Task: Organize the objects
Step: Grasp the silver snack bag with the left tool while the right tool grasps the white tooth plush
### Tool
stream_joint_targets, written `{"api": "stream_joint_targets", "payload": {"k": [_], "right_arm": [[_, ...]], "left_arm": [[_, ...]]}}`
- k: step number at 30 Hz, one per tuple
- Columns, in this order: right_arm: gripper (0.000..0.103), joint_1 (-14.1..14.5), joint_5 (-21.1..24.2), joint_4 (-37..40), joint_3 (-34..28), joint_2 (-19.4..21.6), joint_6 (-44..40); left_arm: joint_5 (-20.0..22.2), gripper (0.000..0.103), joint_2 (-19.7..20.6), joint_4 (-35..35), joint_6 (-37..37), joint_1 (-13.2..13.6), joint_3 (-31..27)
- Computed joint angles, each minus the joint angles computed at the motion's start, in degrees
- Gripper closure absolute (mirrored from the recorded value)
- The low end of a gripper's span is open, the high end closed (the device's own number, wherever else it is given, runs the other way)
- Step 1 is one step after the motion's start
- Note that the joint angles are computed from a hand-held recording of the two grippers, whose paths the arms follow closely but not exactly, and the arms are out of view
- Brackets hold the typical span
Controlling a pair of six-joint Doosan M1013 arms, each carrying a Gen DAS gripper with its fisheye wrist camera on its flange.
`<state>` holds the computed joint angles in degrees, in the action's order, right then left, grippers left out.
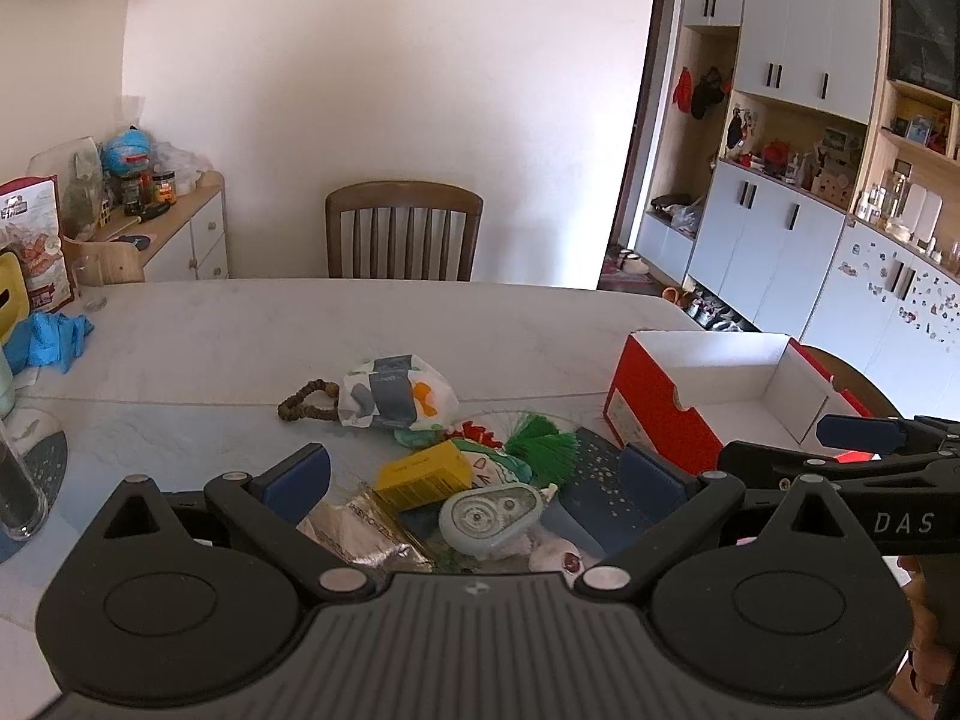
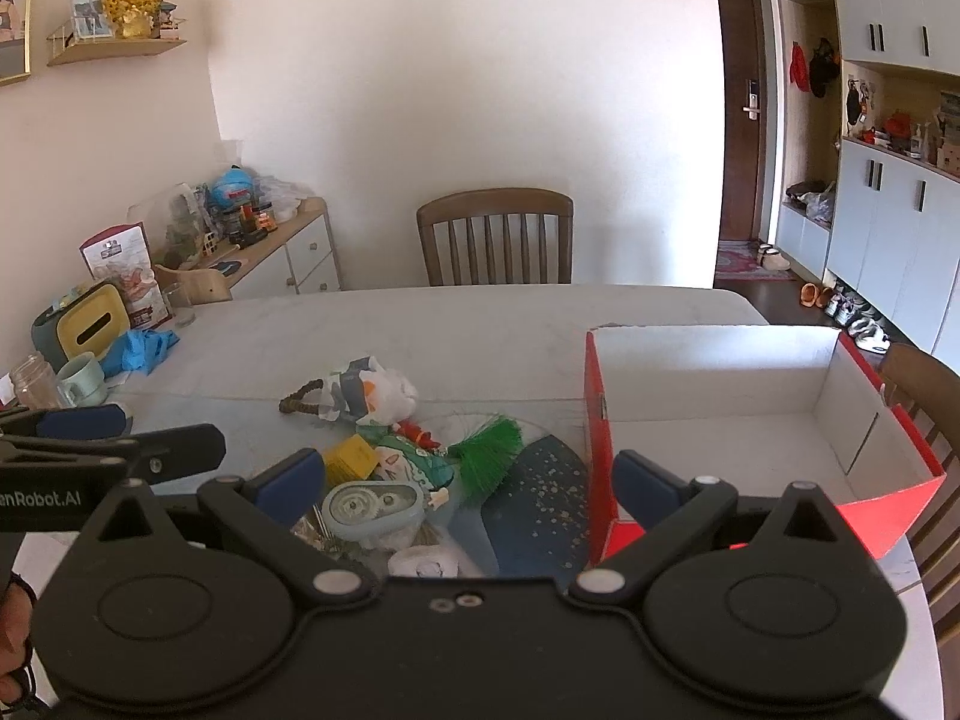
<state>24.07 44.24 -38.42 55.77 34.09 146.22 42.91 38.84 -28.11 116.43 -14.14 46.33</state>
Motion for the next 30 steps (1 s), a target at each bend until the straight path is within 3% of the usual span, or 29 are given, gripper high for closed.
{"api": "stream_joint_targets", "payload": {"k": [9,14,17,23,30], "right_arm": [[0.001,0.13,1.72,0.85,-3.62,2.58,-1.25],[0.002,-0.12,3.60,3.28,-5.86,4.46,-4.01],[0.002,-0.46,4.79,5.89,-7.34,5.69,-7.06],[0.006,-1.20,8.19,11.29,-10.14,8.32,-13.68],[0.012,-1.87,12.40,15.53,-12.06,10.59,-17.94]], "left_arm": [[2.08,0.000,2.66,-1.24,1.08,0.99,-4.13],[2.41,0.000,4.57,2.74,-2.16,1.12,-6.51],[5.80,0.000,6.45,-0.52,3.55,1.78,-9.01],[5.91,0.000,8.91,1.80,5.78,1.60,-10.66],[10.51,0.001,13.47,6.39,6.69,1.06,-15.53]]}}
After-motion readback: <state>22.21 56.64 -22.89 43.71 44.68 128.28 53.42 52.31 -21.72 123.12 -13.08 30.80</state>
